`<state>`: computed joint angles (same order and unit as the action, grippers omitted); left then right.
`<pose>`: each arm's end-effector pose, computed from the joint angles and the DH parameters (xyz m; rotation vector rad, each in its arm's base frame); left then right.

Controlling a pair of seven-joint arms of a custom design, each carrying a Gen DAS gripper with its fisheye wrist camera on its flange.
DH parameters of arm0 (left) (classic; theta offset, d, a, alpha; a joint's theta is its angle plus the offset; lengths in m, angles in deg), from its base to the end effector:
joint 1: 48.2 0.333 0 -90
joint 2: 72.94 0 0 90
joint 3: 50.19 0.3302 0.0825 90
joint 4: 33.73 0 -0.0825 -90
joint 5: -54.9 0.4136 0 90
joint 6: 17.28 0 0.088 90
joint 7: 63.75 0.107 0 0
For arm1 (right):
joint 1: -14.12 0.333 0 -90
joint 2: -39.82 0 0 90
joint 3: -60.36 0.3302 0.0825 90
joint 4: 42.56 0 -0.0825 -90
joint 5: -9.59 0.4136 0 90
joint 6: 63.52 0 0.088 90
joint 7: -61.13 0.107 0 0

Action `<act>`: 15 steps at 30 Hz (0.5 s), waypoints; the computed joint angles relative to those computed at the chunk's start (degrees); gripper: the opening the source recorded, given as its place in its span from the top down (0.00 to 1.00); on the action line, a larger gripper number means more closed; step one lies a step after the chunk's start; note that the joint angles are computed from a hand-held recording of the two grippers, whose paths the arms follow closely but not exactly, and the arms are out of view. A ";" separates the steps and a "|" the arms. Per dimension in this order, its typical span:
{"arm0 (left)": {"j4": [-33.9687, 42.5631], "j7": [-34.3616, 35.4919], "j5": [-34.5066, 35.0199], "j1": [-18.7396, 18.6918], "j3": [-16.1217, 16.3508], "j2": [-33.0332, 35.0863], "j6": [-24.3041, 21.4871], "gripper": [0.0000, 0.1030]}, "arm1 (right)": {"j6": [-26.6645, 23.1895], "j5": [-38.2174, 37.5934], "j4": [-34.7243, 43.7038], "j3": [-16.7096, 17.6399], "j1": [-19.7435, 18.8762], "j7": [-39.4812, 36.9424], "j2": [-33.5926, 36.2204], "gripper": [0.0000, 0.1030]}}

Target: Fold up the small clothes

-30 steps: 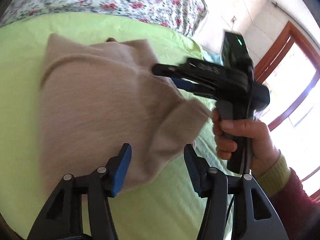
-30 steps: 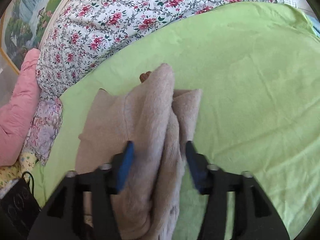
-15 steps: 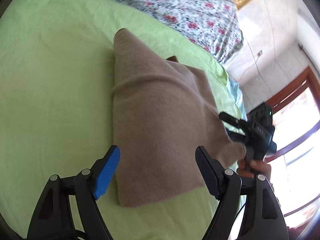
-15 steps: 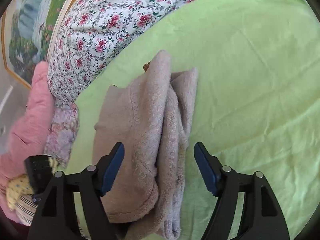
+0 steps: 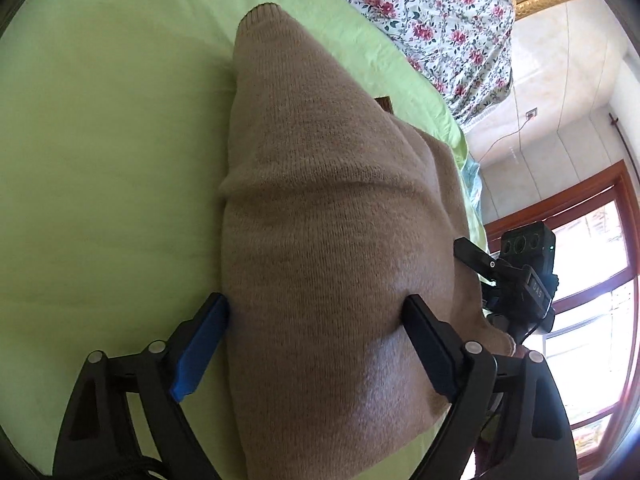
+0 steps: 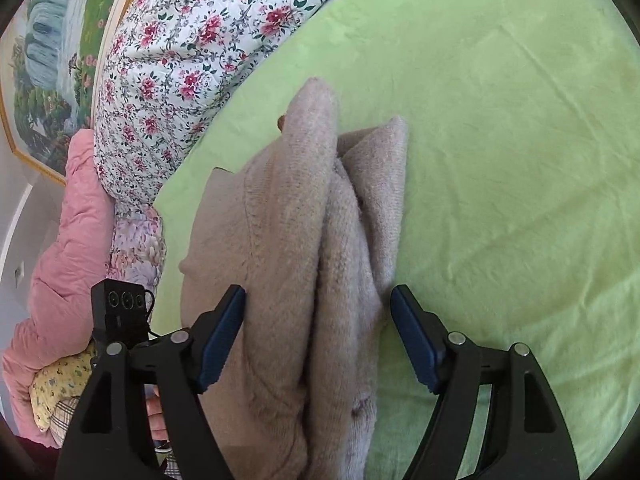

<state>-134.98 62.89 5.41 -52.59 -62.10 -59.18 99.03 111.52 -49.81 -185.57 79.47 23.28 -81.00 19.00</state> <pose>0.6306 -0.2194 0.4524 1.2691 -2.1930 0.9222 0.3838 0.2916 0.4758 -0.9183 1.9792 -0.1534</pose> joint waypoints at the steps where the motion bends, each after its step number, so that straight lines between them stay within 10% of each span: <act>1: 0.19 -0.03 -0.14 0.00 -0.04 0.34 -0.11 0.11 | 0.14 -0.10 0.12 -0.05 -0.07 -0.02 0.18 0.27; 8: -0.20 2.84 -0.56 -0.66 -0.91 1.37 2.50 0.26 | -1.24 1.01 1.45 -1.06 1.55 -1.73 2.11 0.27; 15: -3.32 8.19 -5.96 1.24 -0.51 -1.69 0.93 0.50 | -4.33 0.17 3.57 -0.59 3.15 -0.22 3.36 0.67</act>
<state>-138.30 71.08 -0.54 -51.35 -62.61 -60.87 99.96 107.19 -49.63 -182.00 78.88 26.43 -81.22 22.36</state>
